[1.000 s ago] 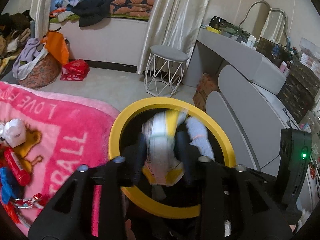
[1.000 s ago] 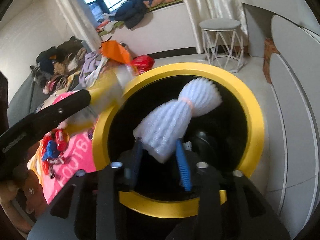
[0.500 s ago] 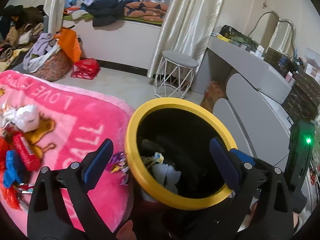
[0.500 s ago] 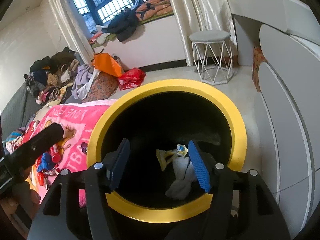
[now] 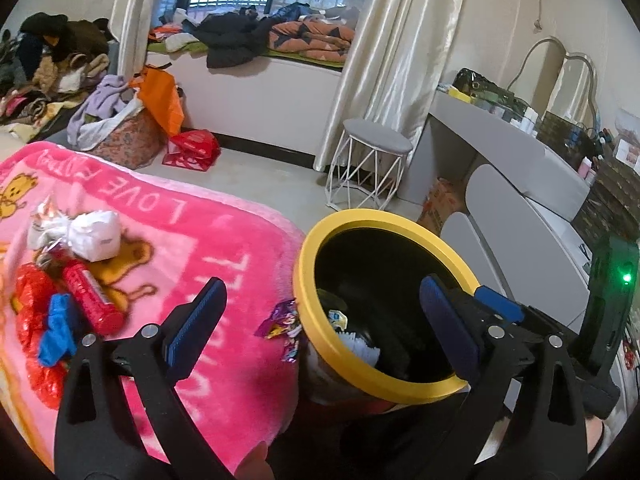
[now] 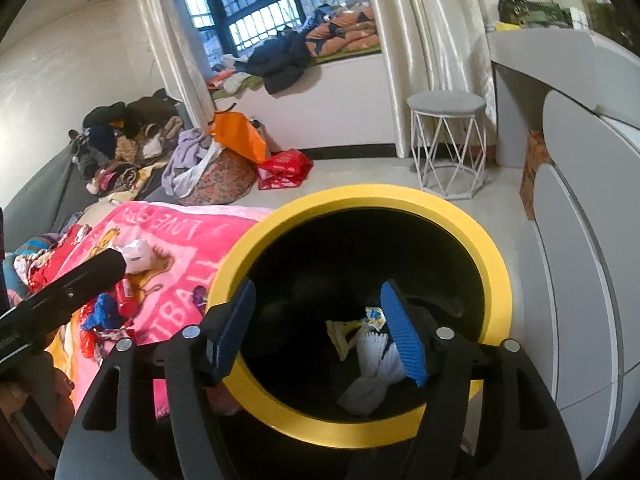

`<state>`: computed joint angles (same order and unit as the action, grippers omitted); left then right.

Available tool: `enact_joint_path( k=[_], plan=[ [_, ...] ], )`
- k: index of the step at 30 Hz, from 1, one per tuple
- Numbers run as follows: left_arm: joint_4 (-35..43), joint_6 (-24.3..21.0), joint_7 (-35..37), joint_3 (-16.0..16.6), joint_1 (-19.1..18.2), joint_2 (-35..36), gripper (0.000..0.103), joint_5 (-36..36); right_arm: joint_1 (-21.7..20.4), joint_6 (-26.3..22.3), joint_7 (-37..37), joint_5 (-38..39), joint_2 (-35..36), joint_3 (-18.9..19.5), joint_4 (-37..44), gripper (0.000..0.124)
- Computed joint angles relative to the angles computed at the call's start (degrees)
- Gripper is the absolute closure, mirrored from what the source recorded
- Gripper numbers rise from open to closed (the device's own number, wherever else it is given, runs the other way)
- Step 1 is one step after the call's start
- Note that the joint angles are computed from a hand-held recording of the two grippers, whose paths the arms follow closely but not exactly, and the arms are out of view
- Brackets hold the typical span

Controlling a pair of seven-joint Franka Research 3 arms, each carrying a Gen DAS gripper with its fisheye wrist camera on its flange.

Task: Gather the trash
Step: 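Move both open tools back from the bin toward the remaining pile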

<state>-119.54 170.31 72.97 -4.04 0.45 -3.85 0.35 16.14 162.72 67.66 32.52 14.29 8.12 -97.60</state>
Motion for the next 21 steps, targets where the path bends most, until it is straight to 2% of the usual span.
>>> enact_joint_path(
  k=[21],
  plan=[
    [-9.08,3.17,-12.18,1.55,5.28,-8.36,0.014,9.59,2.34,-2.23,-11.99,5.71,-2.0,3.07,-0.78,0.059]
  ],
)
